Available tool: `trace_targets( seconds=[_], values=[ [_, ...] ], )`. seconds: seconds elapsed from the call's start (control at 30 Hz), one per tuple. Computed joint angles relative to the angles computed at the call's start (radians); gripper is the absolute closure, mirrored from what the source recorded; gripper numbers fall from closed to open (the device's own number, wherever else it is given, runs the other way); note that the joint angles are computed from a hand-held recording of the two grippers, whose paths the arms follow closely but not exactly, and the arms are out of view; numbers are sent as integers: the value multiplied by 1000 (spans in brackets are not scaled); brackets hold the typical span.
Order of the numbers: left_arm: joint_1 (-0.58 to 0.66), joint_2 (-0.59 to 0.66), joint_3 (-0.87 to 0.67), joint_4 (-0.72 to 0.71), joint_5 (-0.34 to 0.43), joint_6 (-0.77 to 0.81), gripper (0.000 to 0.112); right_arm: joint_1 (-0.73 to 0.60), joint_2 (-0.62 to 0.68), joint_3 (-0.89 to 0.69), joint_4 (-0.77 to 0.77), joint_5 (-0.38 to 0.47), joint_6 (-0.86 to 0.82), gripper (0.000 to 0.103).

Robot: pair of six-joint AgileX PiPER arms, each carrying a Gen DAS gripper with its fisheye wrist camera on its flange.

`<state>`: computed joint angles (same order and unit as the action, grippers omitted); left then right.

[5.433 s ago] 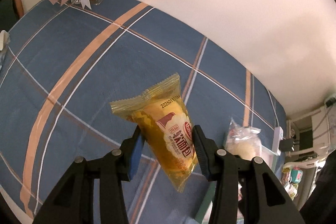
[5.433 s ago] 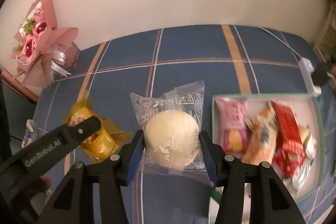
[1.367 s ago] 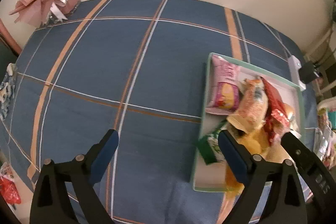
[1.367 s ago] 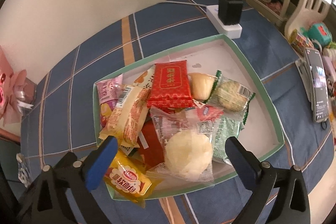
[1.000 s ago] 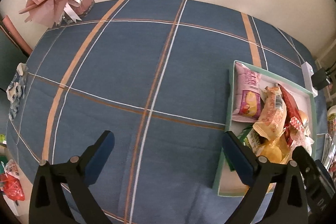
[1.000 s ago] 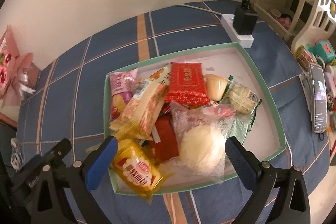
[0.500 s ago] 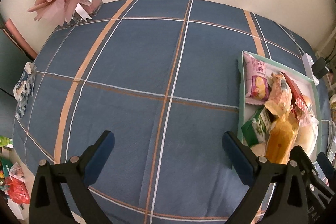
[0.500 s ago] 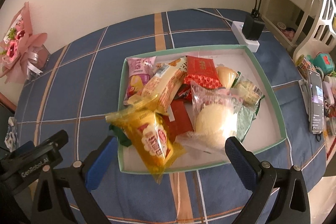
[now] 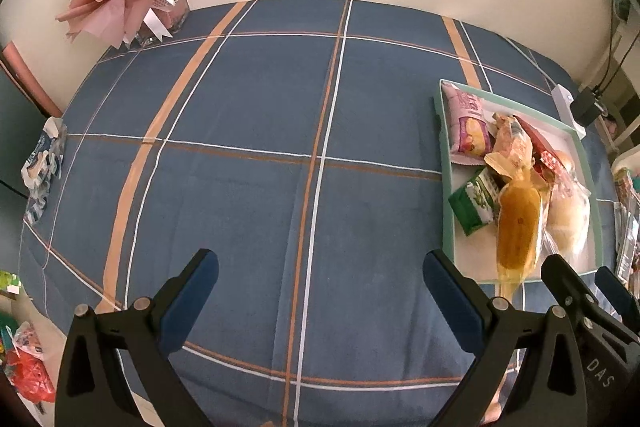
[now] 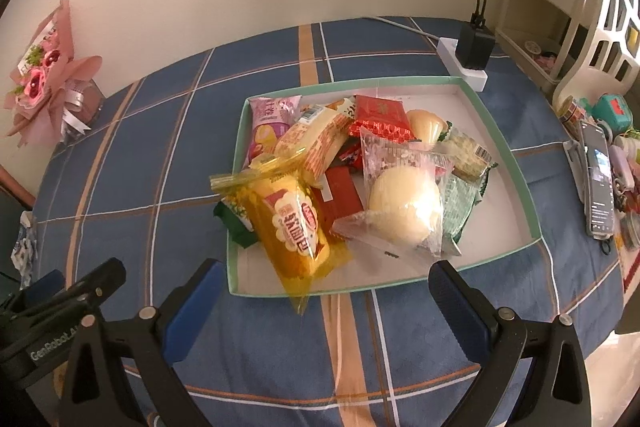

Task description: Organize snacks

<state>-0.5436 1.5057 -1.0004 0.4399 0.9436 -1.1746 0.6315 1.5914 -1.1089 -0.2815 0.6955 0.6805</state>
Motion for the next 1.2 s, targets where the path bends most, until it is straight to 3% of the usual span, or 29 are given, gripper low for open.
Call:
trace_targets(
  seconds=[0.53,0.83,1.2],
  values=[
    [-108,-117,80,102,30,-119,10,30,-85,67,-69,-19,69,0],
    [-145,-95,48,130,114,-137,10,35,-114,81,-98,-11,93,0],
    [-178,-86,32,155,144,-154,10,44,-118,81,-113,-2,107,0]
  ],
)
